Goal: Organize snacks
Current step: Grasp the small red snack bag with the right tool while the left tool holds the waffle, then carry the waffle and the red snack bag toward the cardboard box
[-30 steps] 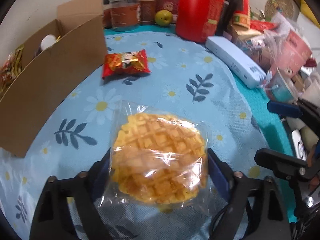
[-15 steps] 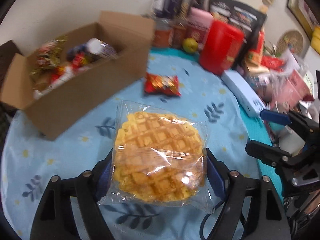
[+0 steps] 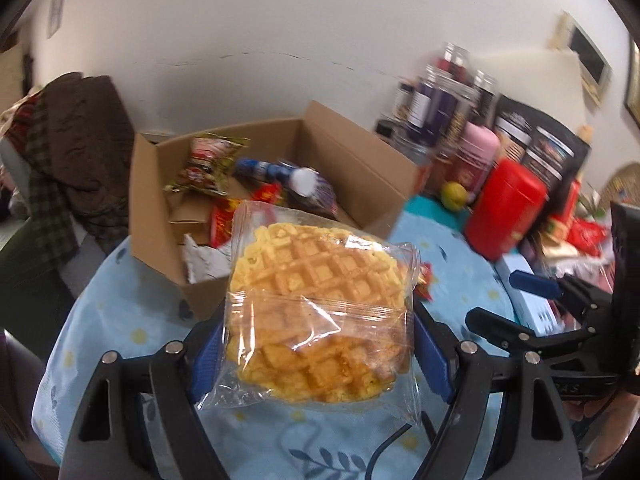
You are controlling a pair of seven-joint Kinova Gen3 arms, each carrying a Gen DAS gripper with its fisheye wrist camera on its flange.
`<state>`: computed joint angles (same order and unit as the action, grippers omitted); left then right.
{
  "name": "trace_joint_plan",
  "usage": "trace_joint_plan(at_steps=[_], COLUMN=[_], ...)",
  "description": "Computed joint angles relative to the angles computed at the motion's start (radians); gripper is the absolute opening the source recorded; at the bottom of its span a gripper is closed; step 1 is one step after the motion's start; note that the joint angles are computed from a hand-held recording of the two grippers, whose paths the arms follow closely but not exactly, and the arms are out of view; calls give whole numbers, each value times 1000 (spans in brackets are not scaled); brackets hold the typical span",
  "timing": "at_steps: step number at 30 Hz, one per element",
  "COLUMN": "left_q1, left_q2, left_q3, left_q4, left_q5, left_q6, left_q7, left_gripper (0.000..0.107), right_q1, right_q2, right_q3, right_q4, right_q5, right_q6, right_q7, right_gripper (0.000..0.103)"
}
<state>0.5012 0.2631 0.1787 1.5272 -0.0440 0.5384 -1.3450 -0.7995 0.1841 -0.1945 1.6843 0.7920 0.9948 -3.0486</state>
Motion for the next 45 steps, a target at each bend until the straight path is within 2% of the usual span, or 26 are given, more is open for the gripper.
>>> trace_joint_plan(at_steps=[2,9,14,16,19,21,26,30,35,45], left_q1=[19,25,33,39,46,50,26,9,-7,-28], left_q2=[9,52,75,79,81,81,79,66,32,-61], left_q3=[-23,-36,-47,-52,-56,-58,-37,-24,-12,8], left_q4=[-8,-52,-74,-78,-76,-74,-73,-56,-17,92], left_q5=[-24,-47,-65,-76,-91,-101,-70,-40,-8,35], left_q6=[-2,21,37,40,36,34,37,35,27,10], left_q7=[45,88,114,122,131,136,117,92,64,44], left_gripper=[81,81,81,81,81,81,81,81,81,81], right_q1=[24,105,131,127,126,103,96,76,38,-59], right_q2=[21,102,169,195,219,225,224,182,136,69], right_q3=[14,78,121,134,150,174,174,177,161,75], right_q4=[-12,-38,-82,-110,-129,-127,-132,-76,-27,28], right_q5=[-14,-114,-191,-214,-242,-221,-228,-203,-146,-21], right_q6=[-24,-156,-188,-167,-168,-169,-153,-207,-217,-132], right_q7=[13,66,119,145,175,154,182,142,74,-109], right_gripper=[91,90,81,79,69,62,35,35,35,35])
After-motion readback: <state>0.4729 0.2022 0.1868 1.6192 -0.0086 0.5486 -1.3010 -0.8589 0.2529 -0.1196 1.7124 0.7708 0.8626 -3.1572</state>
